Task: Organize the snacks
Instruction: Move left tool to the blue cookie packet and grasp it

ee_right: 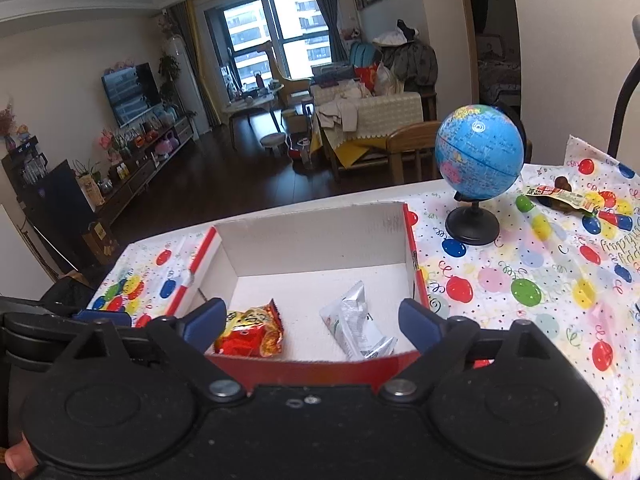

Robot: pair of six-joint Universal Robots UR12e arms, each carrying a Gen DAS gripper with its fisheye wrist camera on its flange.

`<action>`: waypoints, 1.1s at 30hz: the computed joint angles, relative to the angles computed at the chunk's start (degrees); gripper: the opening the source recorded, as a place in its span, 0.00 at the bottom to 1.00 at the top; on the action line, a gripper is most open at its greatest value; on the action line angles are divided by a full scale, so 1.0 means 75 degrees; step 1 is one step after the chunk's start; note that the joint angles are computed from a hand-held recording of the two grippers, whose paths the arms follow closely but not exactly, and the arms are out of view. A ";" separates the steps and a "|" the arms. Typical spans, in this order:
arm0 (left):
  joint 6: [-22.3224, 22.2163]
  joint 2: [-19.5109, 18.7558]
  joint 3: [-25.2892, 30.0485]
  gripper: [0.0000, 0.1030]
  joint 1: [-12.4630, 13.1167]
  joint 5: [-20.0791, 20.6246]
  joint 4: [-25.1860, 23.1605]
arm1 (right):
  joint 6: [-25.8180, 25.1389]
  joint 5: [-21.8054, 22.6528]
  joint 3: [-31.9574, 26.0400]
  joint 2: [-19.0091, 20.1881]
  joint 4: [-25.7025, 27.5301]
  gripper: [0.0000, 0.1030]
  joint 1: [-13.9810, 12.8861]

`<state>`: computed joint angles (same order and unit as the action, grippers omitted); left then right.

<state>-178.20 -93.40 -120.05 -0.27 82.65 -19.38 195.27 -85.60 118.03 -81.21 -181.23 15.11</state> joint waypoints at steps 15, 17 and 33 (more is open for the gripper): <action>0.0036 0.1014 -0.0908 0.99 0.0389 -0.0960 -0.0065 | 0.0641 -0.0898 0.0953 -0.0826 -0.0303 0.99 0.0356; 0.0044 0.1141 -0.1034 0.99 0.0386 -0.0973 -0.0208 | 0.0706 -0.1015 0.1135 -0.0945 -0.0313 0.99 0.0405; -0.0298 0.1230 -0.1410 0.99 -0.0088 -0.0718 -0.1268 | 0.1472 -0.1958 0.1995 -0.1442 0.0478 0.99 0.0527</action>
